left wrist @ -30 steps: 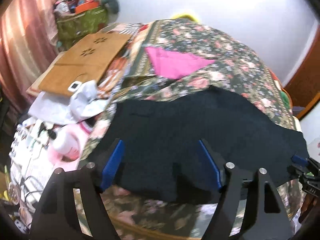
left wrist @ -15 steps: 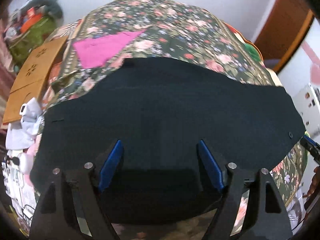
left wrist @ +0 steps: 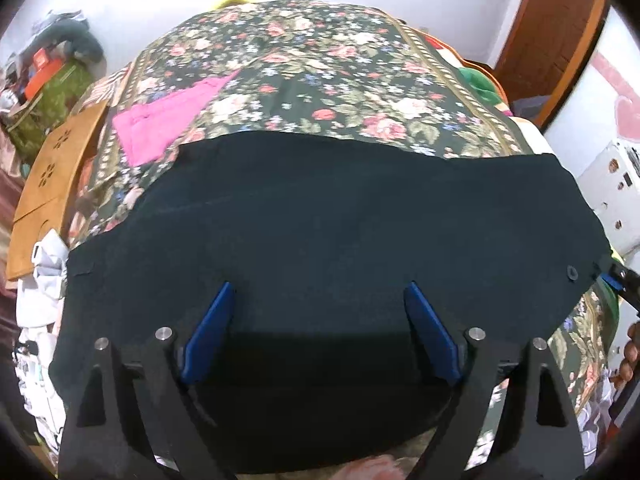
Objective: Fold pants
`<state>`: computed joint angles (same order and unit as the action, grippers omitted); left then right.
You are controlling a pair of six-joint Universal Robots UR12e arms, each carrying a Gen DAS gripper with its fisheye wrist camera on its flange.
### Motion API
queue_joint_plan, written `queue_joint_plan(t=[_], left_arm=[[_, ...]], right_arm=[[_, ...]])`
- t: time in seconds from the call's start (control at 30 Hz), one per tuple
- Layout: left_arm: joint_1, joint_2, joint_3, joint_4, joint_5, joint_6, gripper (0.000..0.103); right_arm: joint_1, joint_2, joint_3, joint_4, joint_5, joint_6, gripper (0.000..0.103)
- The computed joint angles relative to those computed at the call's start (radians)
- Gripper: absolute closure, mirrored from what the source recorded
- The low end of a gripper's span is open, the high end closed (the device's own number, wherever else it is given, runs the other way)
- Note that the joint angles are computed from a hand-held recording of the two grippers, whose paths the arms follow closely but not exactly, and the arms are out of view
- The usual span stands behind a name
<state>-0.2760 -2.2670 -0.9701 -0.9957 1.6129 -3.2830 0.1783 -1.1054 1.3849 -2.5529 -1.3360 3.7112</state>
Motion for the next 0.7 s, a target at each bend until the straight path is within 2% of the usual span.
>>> queue_joint_plan(t=[0.13, 0.2, 0.23, 0.3, 0.47, 0.7], left_arm=[[-0.009, -0.020, 0.032, -0.011, -0.001, 0.016, 0.016], [-0.011, -0.030, 0.050, -0.019, -0.005, 0.018, 0.016], [-0.012, -0.036, 0.060, -0.023, -0.008, 0.019, 0.016], [-0.013, -0.045, 0.076, -0.031, -0.010, 0.018, 0.016], [-0.016, -0.060, 0.104, -0.041, -0.001, 0.018, 0.016], [-0.021, -0.061, 0.109, -0.021, 0.035, 0.028, 0.016]], right_arm=[[-0.004, 0.005, 0.009, -0.054, -0.030, 0.041, 0.046], [-0.003, 0.011, -0.002, -0.043, -0.063, 0.031, 0.061], [-0.003, 0.014, -0.008, -0.039, -0.070, 0.012, 0.065], [-0.001, 0.019, -0.020, -0.030, -0.098, -0.028, 0.087], [-0.017, 0.025, -0.037, -0.055, -0.082, -0.100, 0.092], [-0.025, 0.049, -0.103, -0.050, -0.140, -0.156, 0.093]])
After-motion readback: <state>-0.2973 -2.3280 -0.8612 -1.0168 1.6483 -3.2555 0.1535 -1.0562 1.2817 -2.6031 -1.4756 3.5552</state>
